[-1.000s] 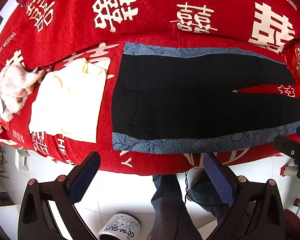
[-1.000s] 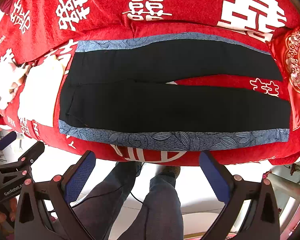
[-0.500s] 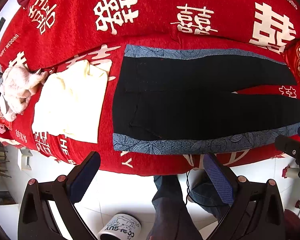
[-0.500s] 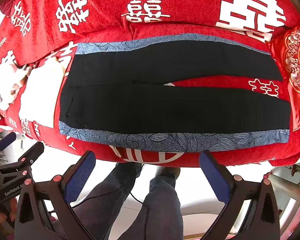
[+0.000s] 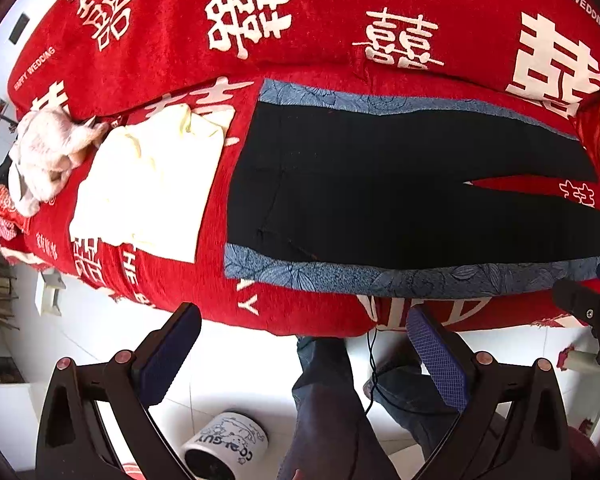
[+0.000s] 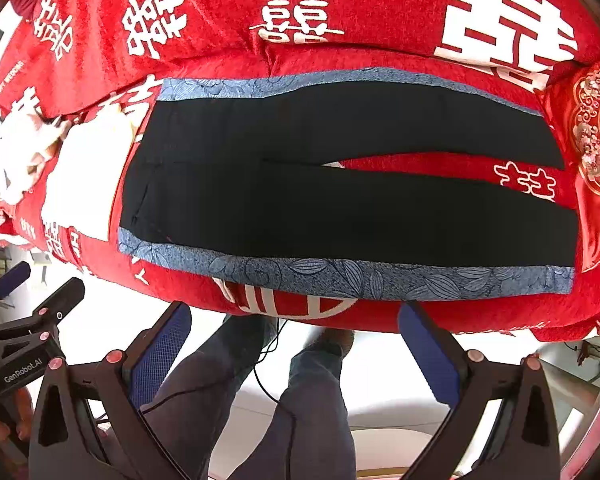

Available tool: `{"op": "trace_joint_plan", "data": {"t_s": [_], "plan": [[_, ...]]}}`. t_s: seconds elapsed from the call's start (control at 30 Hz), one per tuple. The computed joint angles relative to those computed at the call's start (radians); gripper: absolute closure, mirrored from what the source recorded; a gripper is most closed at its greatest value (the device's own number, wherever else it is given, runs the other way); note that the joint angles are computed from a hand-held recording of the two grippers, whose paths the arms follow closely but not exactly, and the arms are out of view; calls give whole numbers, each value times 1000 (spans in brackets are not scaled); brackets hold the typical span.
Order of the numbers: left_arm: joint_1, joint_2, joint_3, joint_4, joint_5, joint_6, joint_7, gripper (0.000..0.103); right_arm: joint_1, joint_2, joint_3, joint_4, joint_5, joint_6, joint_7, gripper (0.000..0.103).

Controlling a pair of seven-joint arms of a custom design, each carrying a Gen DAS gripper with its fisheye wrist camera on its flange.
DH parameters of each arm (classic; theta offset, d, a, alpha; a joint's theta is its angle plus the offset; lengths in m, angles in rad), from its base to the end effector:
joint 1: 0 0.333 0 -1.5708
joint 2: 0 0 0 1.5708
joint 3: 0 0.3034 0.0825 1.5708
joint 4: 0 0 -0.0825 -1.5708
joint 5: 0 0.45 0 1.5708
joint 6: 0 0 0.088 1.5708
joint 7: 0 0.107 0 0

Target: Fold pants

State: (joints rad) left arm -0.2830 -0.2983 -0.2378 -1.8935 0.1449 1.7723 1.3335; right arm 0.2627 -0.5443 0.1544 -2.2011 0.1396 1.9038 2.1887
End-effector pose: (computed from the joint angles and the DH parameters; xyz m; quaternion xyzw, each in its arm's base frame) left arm 0.4756 -0.2752 0.6257 -0.5895 0.7963 -0.0344 0.1310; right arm 0.4328 0.2139 0.5931 -0.6115 0.7814 -0.0057 0.1240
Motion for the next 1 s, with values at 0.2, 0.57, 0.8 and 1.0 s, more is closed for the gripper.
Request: {"op": "trace_joint_plan", "data": {"t_s": [0.2,0.57,0.8,1.0], "plan": [[-2,10,-4,4,3,-22,-9,0,1,-31,-8,-36,23,-2,2,0],[9,38,20,-24,-34,-8,62,0,3,-6,10,-51,34,3,78,0],[42,52,61,-87,-116,104,110,0,44,-13,-20,-146,160,204,101,0],[81,76,108,-177,-290,202,144,14,195,28,-115,-299,555,567,-103,0]]}}
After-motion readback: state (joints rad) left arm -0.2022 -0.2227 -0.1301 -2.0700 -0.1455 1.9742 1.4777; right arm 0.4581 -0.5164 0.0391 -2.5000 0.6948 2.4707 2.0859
